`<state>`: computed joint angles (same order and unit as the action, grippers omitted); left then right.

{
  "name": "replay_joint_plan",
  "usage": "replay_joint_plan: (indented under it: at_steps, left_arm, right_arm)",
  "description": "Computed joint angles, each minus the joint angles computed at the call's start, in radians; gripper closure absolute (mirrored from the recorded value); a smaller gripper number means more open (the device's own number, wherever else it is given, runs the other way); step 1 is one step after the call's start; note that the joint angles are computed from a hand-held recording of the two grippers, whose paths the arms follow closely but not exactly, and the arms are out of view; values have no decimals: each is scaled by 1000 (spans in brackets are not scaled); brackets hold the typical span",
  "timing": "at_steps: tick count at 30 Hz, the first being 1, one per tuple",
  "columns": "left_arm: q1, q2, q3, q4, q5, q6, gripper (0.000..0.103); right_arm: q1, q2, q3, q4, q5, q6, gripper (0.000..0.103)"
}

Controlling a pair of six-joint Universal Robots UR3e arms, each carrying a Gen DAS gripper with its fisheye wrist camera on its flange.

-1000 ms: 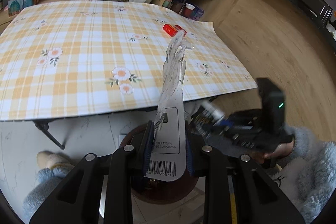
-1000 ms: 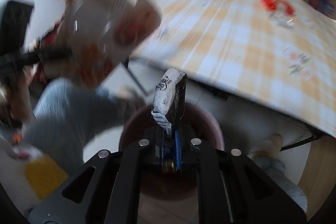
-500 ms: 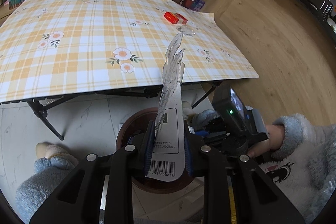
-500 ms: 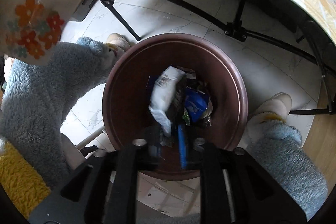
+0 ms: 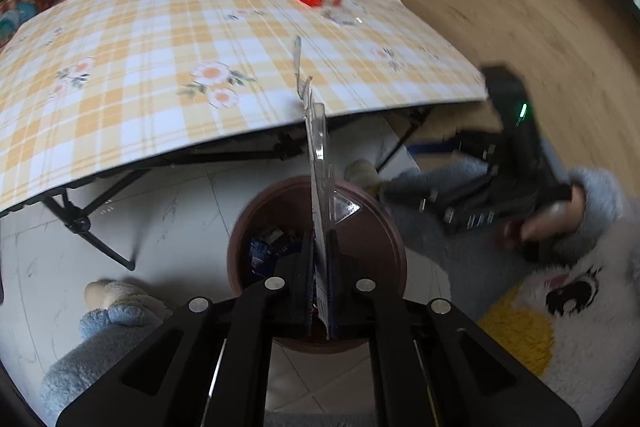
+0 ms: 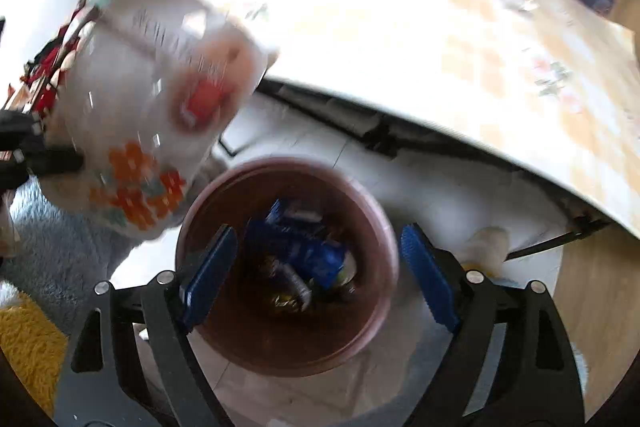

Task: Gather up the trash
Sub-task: 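Lower the white wrapper into the bin and open the left tool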

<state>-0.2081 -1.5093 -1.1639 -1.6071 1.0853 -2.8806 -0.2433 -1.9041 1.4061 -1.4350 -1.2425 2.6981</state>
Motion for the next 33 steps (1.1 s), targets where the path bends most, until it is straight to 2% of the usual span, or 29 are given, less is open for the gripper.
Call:
replay_joint_plan:
  at_steps: [9, 14, 18, 25, 33]
  left_arm:
    - [-57, -42, 75, -106, -9, 105, 99]
    - [-128, -109, 148, -167, 59, 154, 99]
    - [-185, -204, 217, -201, 134, 190, 99]
    - [-241, -411, 359, -241, 225, 188, 99]
    - [-268, -467, 233, -112, 265, 112, 99]
  right_arm:
    - [-332, -182, 79, -2, 171, -43, 15]
    - [-461, -276, 172, -45, 220, -20, 11]
    - [-450, -277, 218, -113, 198, 43, 10]
    - [-502, -298, 250, -86, 210, 41, 10]
    - [-527, -297, 265, -57, 201, 68, 10]
